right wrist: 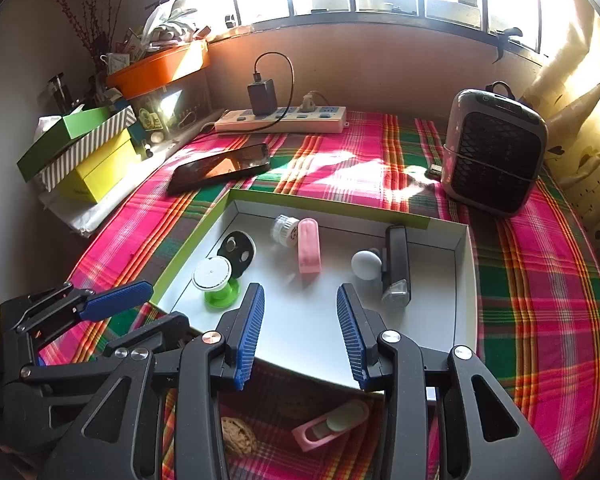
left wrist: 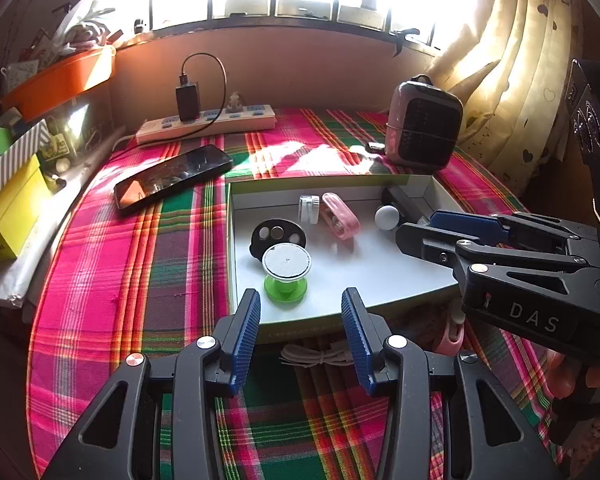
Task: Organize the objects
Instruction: 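Withdraw both tools from the box toward the walnut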
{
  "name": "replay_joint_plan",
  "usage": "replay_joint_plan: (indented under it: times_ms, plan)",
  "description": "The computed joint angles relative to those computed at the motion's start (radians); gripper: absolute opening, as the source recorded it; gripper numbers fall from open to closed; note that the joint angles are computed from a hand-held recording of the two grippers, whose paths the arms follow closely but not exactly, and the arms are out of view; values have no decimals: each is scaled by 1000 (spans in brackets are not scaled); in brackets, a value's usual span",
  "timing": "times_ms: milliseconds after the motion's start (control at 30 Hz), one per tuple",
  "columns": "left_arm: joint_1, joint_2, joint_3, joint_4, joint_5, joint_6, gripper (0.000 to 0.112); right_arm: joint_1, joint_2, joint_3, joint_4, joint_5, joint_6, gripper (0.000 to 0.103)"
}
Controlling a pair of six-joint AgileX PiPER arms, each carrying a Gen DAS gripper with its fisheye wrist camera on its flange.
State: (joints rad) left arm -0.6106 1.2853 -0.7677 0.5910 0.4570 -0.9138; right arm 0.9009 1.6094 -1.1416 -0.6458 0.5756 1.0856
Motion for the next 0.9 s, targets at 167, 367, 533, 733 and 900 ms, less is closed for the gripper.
replay_joint_plan:
  times_ms: [167, 367, 533, 733, 900]
  plan:
    - [-26, -42, 33, 23, 13, -40, 41, 32, -55, 67, -65, 11, 99, 40]
    - [-56, -74, 68, 17, 9, -49, 41, 74, -98, 134, -141, 39, 220, 40]
    - [-80, -94, 93, -19, -7, -26, 41, 107, -126, 184, -178, 68, 289, 41]
    - [-94, -86, 114, -141, -55, 89, 43, 138, -171, 258, -218, 86, 393, 45]
    - [-97, -54, 116, -309, -104, 259, 45, 168, -200, 301, -244, 123, 455, 45]
